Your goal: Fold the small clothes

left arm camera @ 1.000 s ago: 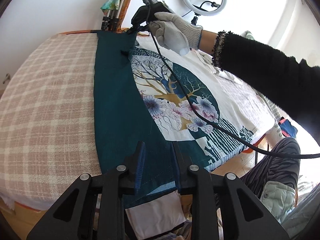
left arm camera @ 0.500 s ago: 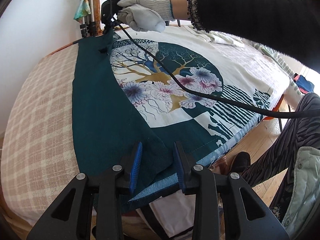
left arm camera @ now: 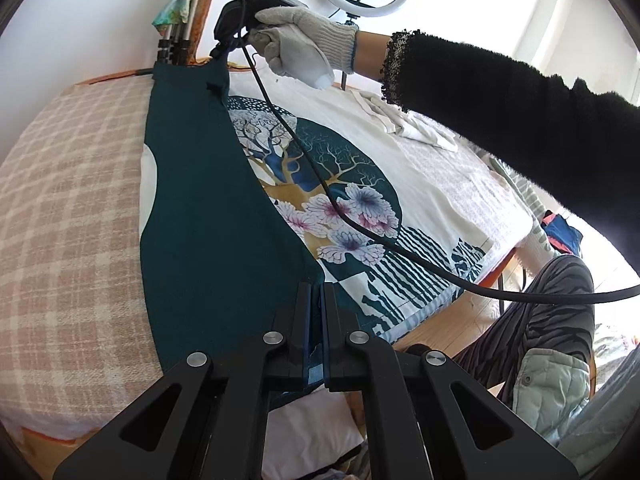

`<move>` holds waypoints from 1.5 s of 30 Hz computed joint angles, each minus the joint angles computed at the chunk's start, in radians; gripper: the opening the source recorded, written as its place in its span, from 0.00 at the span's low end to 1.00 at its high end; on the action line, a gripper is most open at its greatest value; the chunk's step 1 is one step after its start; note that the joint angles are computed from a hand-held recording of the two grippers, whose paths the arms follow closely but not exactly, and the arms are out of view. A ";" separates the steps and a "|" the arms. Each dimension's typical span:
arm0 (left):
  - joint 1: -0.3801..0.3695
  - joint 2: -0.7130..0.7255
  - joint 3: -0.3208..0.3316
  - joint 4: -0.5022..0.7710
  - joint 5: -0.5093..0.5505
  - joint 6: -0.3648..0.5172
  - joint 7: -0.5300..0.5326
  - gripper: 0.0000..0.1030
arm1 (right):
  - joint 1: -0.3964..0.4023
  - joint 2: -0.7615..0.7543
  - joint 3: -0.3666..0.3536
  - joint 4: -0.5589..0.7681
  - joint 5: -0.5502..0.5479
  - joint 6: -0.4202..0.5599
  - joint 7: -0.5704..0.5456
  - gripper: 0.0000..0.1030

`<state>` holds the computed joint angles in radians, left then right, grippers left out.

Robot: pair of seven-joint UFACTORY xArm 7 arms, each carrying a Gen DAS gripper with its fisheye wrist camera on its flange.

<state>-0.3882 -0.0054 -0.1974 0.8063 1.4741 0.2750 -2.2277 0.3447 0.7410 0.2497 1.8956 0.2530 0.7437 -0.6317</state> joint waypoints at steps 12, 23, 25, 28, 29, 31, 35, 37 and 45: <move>-0.032 0.112 0.038 0.074 -0.153 -0.060 0.184 0.09 | 0.018 0.046 -0.026 0.017 -0.083 -0.014 0.024 0.11; -0.086 0.081 0.035 0.077 -0.255 0.013 0.305 0.35 | -0.130 -0.084 0.050 -0.106 0.071 -0.067 -0.114 0.66; -0.093 0.072 0.025 0.084 -0.250 0.050 0.297 0.35 | -0.173 -0.110 0.061 -0.110 0.128 -0.038 -0.152 0.66; -0.095 0.074 0.017 0.101 -0.220 0.062 0.253 0.35 | -0.230 -0.145 0.058 -0.108 0.203 0.012 -0.210 0.67; -0.097 0.079 0.015 0.109 -0.214 0.065 0.242 0.35 | -0.253 -0.157 0.056 -0.110 0.231 0.028 -0.236 0.67; -0.103 0.098 0.013 0.134 -0.206 0.072 0.229 0.35 | -0.294 -0.177 0.044 -0.107 0.280 0.064 -0.275 0.67; -0.131 0.156 0.020 0.212 -0.189 0.092 0.232 0.35 | -0.380 -0.189 0.014 -0.070 0.367 0.168 -0.351 0.67; -0.150 0.192 0.029 0.260 -0.181 0.100 0.241 0.35 | -0.416 -0.187 -0.007 -0.048 0.394 0.204 -0.380 0.67; -0.229 0.362 0.079 0.484 -0.250 0.073 0.395 0.35 | -0.536 -0.129 -0.067 0.074 0.423 0.352 -0.387 0.67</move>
<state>-0.6171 0.3566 -0.1181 1.2902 1.2238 0.3484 -1.8328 -0.1915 0.6123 0.1830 1.9700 0.6761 1.0956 -1.0191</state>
